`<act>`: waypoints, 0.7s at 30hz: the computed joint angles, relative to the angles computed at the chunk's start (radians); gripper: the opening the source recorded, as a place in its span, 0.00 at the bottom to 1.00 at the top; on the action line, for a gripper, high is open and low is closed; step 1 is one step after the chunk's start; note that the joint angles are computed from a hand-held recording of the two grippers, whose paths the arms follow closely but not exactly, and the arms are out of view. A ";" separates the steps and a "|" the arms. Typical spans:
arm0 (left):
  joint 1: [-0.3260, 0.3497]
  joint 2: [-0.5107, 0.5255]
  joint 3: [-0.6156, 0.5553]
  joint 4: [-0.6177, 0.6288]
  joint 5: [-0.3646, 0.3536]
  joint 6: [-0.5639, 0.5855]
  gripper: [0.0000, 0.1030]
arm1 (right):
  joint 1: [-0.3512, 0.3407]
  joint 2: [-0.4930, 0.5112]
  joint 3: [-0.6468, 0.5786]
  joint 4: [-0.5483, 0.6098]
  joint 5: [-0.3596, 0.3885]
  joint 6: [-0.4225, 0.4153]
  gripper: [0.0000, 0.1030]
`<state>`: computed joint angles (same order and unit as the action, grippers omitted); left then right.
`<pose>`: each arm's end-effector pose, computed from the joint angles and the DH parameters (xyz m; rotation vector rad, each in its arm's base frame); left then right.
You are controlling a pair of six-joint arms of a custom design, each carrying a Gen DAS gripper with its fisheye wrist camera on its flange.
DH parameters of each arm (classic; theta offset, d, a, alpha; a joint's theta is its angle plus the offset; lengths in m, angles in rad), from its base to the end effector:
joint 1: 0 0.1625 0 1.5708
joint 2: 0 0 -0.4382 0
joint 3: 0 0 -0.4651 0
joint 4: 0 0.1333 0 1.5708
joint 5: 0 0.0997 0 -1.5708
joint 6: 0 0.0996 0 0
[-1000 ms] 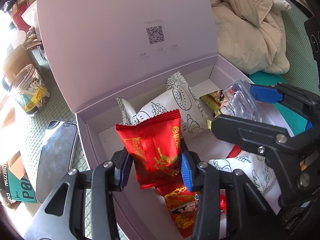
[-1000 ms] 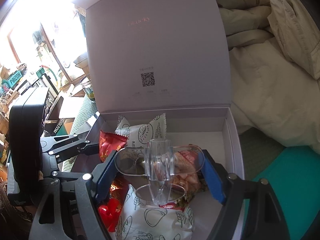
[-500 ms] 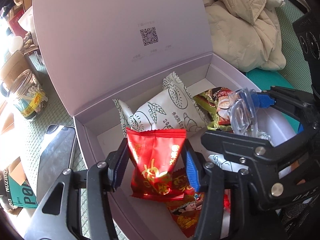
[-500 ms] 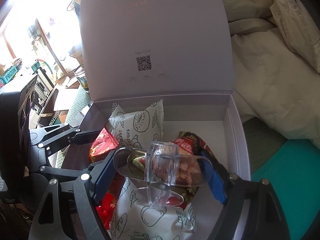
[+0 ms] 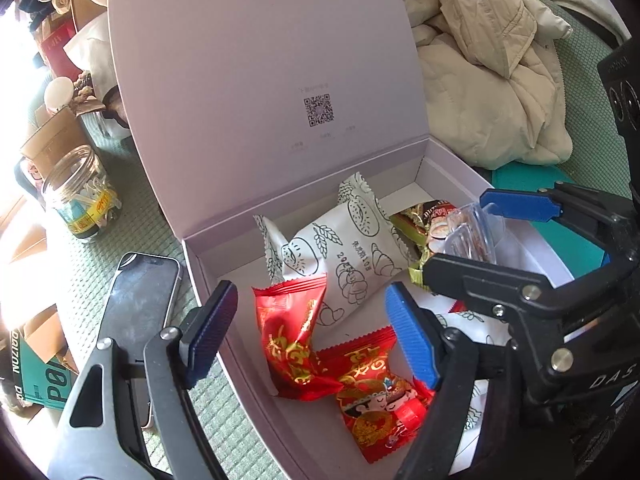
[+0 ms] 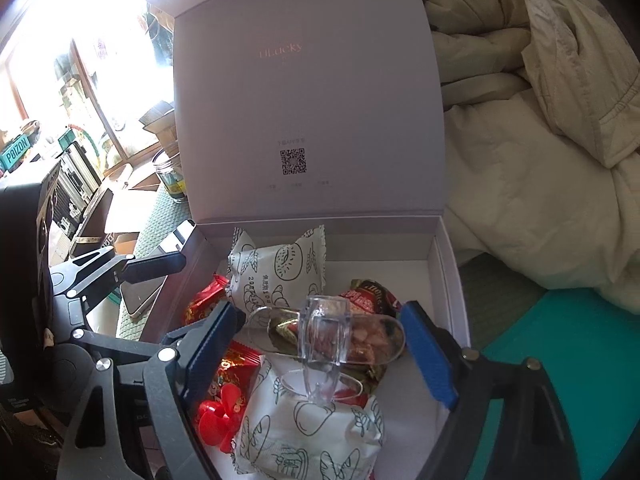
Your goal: Organize objects
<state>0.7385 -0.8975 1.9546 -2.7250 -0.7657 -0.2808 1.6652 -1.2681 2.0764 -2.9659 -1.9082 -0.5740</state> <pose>-0.3113 -0.5608 0.0410 0.6130 2.3509 -0.6466 0.1552 -0.5749 0.2214 0.7277 -2.5045 0.6590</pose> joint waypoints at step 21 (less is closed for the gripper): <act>-0.066 -0.096 0.051 0.048 0.151 -0.133 0.84 | 0.057 -0.086 0.078 -0.152 -0.136 0.022 1.00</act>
<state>0.6726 -0.9932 2.0059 -2.6765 -0.6148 -0.4140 1.7222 -1.3543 2.1545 -3.1183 -2.0444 -0.5518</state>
